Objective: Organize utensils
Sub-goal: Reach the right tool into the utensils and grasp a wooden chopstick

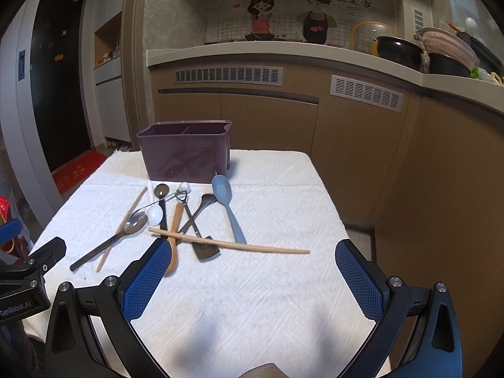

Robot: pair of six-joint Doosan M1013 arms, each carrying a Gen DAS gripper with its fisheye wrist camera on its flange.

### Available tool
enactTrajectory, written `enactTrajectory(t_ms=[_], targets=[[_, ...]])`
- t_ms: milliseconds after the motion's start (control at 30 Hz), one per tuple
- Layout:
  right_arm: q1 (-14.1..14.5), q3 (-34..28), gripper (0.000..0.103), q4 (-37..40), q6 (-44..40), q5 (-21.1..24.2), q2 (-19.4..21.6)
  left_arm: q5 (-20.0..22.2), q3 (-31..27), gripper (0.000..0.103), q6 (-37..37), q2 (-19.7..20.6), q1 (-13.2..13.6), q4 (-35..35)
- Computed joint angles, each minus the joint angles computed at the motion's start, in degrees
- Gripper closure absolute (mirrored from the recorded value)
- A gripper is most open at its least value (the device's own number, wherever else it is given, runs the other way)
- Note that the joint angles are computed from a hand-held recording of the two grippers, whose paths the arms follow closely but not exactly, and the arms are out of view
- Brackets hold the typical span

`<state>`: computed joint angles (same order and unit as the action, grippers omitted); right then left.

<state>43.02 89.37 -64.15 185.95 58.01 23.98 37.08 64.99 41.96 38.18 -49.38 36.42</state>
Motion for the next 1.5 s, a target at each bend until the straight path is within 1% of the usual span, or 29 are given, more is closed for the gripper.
enactTrajectory(t_ms=[67,100,167,267,300,433,533,567,633,667,700,733,767,800,900,1033,1300,1400,1433,1467,1500], targets=[[-1.1,0.0,0.000,0.5,-1.9,-1.7,0.1,0.7,-2.8,0.000,9.6,1.6,1.2,-10.5],[-1.6,0.0,0.000,0.9,-2.8,-2.6,0.1,1.1,-3.8,0.000,12.4,2.3,1.7,-14.0],[-2.8,0.0,0.000,1.8,-4.5,-4.8,0.2,0.9,-5.4,0.000,16.0,3.4,2.5,-18.8],[-4.8,0.3,0.000,4.7,-8.9,-11.0,0.0,0.3,-7.2,0.000,19.5,4.7,3.4,-22.7],[-5.3,0.2,0.000,6.0,-11.1,-12.7,0.0,0.7,-8.0,0.000,20.5,5.1,3.7,-23.7],[-6.6,-1.9,0.000,11.4,-22.1,-15.5,1.3,2.7,-11.5,0.000,25.7,7.0,4.8,-28.2],[-7.8,-4.0,0.001,18.5,-33.4,-18.3,2.6,5.1,-13.2,0.000,26.3,8.1,5.5,-28.7],[-8.0,-4.5,0.003,20.6,-36.4,-19.0,3.0,5.8,-13.6,0.000,26.0,8.3,5.7,-28.5],[-8.7,-5.9,0.014,26.5,-44.1,-20.1,4.0,6.4,-13.4,0.000,24.5,8.2,6.0,-27.2],[-9.0,-6.9,0.027,30.2,-49.1,-20.0,4.8,6.3,-13.0,0.000,22.9,8.0,6.2,-25.9],[-9.3,-8.0,0.042,33.4,-53.4,-19.3,5.4,6.4,-13.0,0.000,21.4,8.0,6.3,-24.5],[-9.6,-8.9,0.049,36.0,-57.0,-18.8,6.0,6.6,-12.8,0.000,19.8,7.9,6.4,-23.2],[-9.9,-9.7,0.061,38.8,-61.0,-18.4,6.6,7.0,-12.7,0.000,18.2,7.8,6.6,-22.2],[-10.2,-10.7,0.068,41.4,-64.8,-17.6,7.3,7.2,-12.6,0.000,17.2,7.7,6.8,-22.0],[-10.7,-12.8,0.070,45.0,-70.8,-15.4,8.5,7.1,-11.8,0.000,14.3,7.3,7.8,-22.9],[-11.7,-15.1,0.071,49.9,-77.5,-12.7,9.8,6.9,-10.8,0.000,12.7,6.8,8.1,-20.8],[-12.9,-19.8,0.071,51.2,-78.7,-7.0,13.4,4.2,-9.2,0.000,13.8,5.8,8.7,-22.2],[-13.5,-20.7,0.071,52.3,-78.7,-7.3,14.1,3.1,-8.7,0.000,15.1,5.6,8.7,-22.8],[-13.6,-21.0,0.073,52.4,-78.4,-7.1,14.3,2.8,-8.6,0.000,15.3,5.5,8.6,-22.8],[-13.7,-21.1,0.080,52.6,-78.5,-7.1,14.4,2.7,-8.6,0.000,15.5,5.5,8.5,-22.6],[-13.8,-21.4,0.083,52.9,-78.7,-7.0,14.6,2.8,-8.7,0.000,15.9,5.6,8.4,-22.4]])
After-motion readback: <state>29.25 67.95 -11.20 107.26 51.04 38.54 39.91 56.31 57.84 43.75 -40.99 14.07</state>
